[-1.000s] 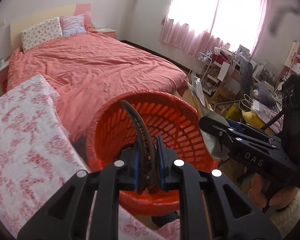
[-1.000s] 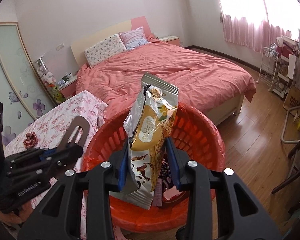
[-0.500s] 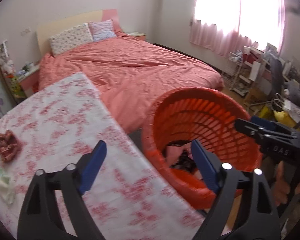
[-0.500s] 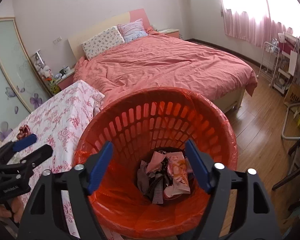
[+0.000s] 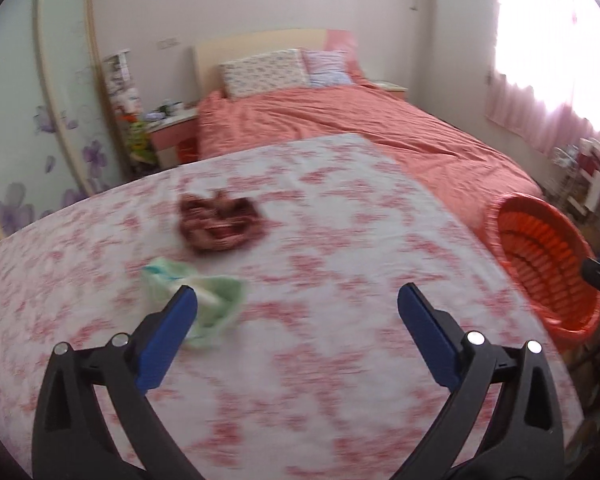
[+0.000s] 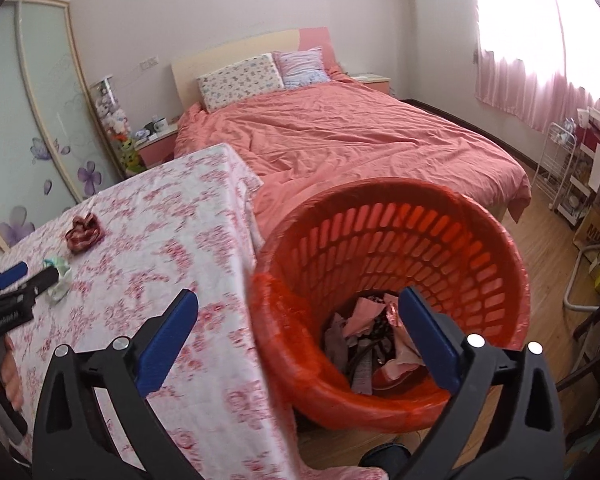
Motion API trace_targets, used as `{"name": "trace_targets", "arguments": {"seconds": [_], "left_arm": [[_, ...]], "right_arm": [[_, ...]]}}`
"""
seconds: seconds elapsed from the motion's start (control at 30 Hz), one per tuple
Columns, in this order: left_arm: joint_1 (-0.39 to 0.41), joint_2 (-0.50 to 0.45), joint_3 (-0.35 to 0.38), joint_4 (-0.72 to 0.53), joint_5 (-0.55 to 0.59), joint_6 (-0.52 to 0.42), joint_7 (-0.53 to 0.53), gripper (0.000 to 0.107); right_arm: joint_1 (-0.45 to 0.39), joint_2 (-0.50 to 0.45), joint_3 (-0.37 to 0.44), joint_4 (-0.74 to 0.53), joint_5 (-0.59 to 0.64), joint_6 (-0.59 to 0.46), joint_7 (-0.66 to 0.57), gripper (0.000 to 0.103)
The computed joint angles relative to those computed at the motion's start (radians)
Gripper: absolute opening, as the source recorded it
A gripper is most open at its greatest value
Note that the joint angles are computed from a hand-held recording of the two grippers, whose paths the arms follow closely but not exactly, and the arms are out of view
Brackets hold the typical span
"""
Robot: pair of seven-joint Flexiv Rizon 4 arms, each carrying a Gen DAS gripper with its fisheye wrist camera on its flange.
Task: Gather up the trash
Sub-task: 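Grasp the green-white sock with the left gripper while the right moves toward the scrunchie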
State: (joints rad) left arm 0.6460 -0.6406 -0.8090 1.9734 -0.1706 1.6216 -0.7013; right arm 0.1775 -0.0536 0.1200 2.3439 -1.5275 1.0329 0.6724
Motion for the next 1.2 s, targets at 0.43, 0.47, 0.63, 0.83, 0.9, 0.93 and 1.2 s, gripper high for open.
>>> {"name": "trace_targets", "arguments": {"seconds": [0.43, 0.47, 0.63, 0.83, 0.9, 0.93, 1.2], "left_arm": [[-0.266, -0.074, 0.337, -0.257, -0.175, -0.178, -0.091, 0.064], [-0.287, -0.076, 0.360, -0.264, -0.180, -0.178, -0.089, 0.058], [-0.361, -0.074, 0.451, -0.286, -0.223, -0.202, -0.076, 0.022], [-0.367, -0.065, 0.529, -0.286, -0.240, -0.163, -0.017, 0.018], [-0.385, -0.078, 0.590, -0.313, -0.227, -0.150, -0.033, 0.018], [-0.394, -0.087, 0.625, -0.335, -0.220, -0.158, -0.048, 0.019], [-0.358, -0.105, 0.618, -0.374, -0.228, -0.210, -0.035, 0.027]], "right_arm": [[0.081, -0.120, -0.007, -0.119, 0.043, 0.032, -0.106, 0.100], [0.085, -0.126, -0.009, -0.125, 0.043, 0.031, -0.106, 0.100], [0.099, -0.157, -0.016, -0.154, 0.061, 0.042, -0.123, 0.100], [0.125, -0.208, -0.028, -0.201, 0.067, 0.056, -0.154, 0.100], [0.133, -0.229, -0.034, -0.222, 0.067, 0.067, -0.167, 0.100], [0.139, -0.246, -0.037, -0.239, 0.070, 0.074, -0.180, 0.100], [0.193, -0.374, -0.083, -0.400, 0.079, 0.137, -0.255, 0.100]]}}
